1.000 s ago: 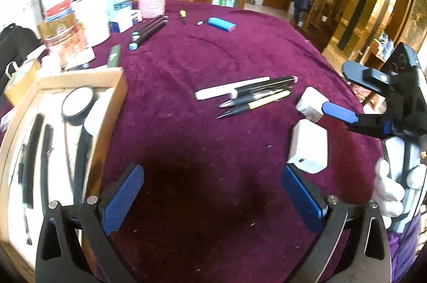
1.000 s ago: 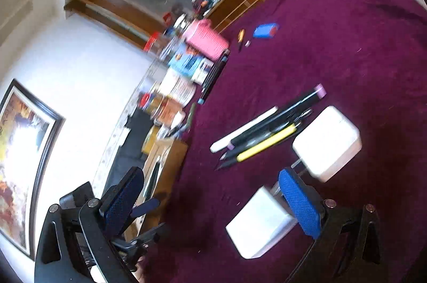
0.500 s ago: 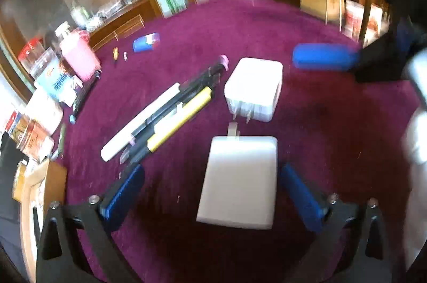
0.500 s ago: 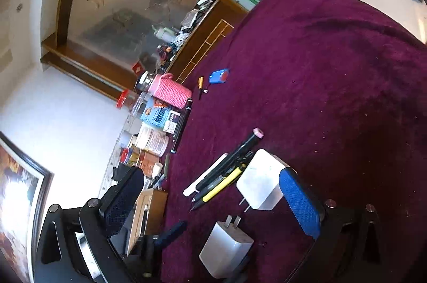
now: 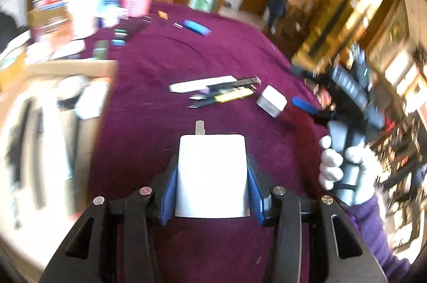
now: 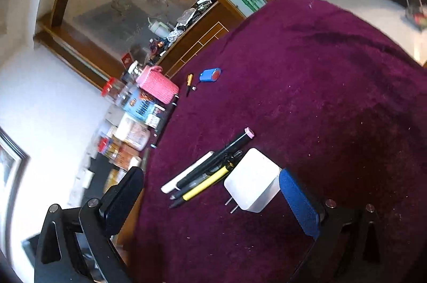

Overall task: Organize rigid objects
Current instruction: 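Carry the white charger over the tray with the left tool while the right tool reaches for the markers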

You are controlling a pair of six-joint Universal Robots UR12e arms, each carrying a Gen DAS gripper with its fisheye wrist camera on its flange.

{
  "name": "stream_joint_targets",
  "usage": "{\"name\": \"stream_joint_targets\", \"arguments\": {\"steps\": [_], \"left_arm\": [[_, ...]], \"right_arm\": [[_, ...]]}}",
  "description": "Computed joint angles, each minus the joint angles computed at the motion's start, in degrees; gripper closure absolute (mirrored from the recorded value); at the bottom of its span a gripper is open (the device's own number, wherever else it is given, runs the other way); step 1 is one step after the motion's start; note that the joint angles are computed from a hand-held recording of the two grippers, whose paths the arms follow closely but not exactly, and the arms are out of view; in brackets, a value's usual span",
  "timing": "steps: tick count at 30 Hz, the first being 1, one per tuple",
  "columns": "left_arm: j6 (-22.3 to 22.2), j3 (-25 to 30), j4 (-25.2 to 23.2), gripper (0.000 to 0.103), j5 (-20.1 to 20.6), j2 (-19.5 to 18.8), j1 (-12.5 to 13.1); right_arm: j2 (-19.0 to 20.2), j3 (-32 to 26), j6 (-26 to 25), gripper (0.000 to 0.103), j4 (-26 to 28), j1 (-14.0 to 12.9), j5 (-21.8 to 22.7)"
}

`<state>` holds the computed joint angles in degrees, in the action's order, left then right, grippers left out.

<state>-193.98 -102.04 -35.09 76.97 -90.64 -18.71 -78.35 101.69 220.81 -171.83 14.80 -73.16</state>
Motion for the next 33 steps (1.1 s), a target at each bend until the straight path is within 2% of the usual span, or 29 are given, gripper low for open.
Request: {"name": "stream_joint_targets", "arguments": {"steps": [1, 3, 4, 5, 8, 9, 12, 14, 17, 18, 20, 25, 27, 30, 31, 33], "left_arm": [[-0.57, -1.56, 1.03, 0.058, -0.02, 1.55, 0.97], [-0.9, -4.59, 2.92, 0.058, 1.41, 4.94, 2.94], [-0.91, -5.78, 3.54, 0.058, 2.49, 6.3, 3.86], [-0.98, -6.86, 4.11, 0.058, 2.94, 7.32, 4.74], [-1.66, -9.89, 4.92, 0.058, 1.72, 10.01, 7.76], [-1.98, -10.75, 5.28, 0.058, 0.91, 10.62, 8.78], [-2.55, -12.6, 6.73, 0.058, -0.86, 11.71, 10.85], [-2.82, -13.41, 7.52, 0.058, -3.03, 12.07, 12.57], [-2.54, -14.14, 8.52, 0.058, -4.28, 12.31, 14.07], [-2.47, -14.31, 8.89, 0.058, -4.61, 12.28, 14.41], [-2.15, -14.73, 9.54, 0.058, -5.42, 12.41, 15.28], [-1.93, -15.73, 10.44, 0.058, -7.92, 12.25, 17.16], [-2.0, -16.09, 10.14, 0.058, -9.04, 12.26, 17.66], [-2.16, -16.52, 10.6, 0.058, -9.77, 12.43, 18.08], [-2.16, -16.66, 10.77, 0.058, -9.95, 12.55, 18.21], [-2.09, -16.77, 10.9, 0.058, -10.38, 12.57, 18.46]], "right_arm": [[0.03, -0.38, -1.01, 0.001, 1.06, 0.73, -2.29], [-0.17, -2.35, -4.94, 0.001, 7.28, 3.16, -10.93], [-0.09, -3.13, -5.68, 0.001, 8.94, 4.0, -13.27], [0.14, -3.81, -6.18, 0.001, 9.41, 4.49, -13.23], [1.83, -7.39, -7.73, 0.001, 12.54, 5.18, -6.69], [3.2, -9.78, -8.29, 0.0, 14.75, 5.21, -2.3], [6.59, -15.03, -7.78, 0.001, 20.27, 4.97, 5.87], [8.57, -18.36, -7.96, 0.001, 24.38, 5.25, 6.66], [11.2, -23.59, -9.79, 0.001, 34.14, 5.8, 4.46], [12.04, -25.55, -9.39, 0.001, 38.6, 6.07, 2.29], [12.96, -27.53, -8.37, 0.001, 42.91, 6.57, -1.84], [14.82, -29.95, -6.48, 0.0, 45.91, 6.81, -4.57], [16.15, -31.88, -6.22, 0.002, 46.68, 7.55, -7.71], [17.05, -33.22, -5.52, 0.004, 47.65, 8.04, -9.41], [17.32, -33.62, -4.52, 0.007, 47.8, 8.3, -10.23], [17.29, -33.73, -2.23, 0.026, 47.83, 8.77, -13.08]]}}
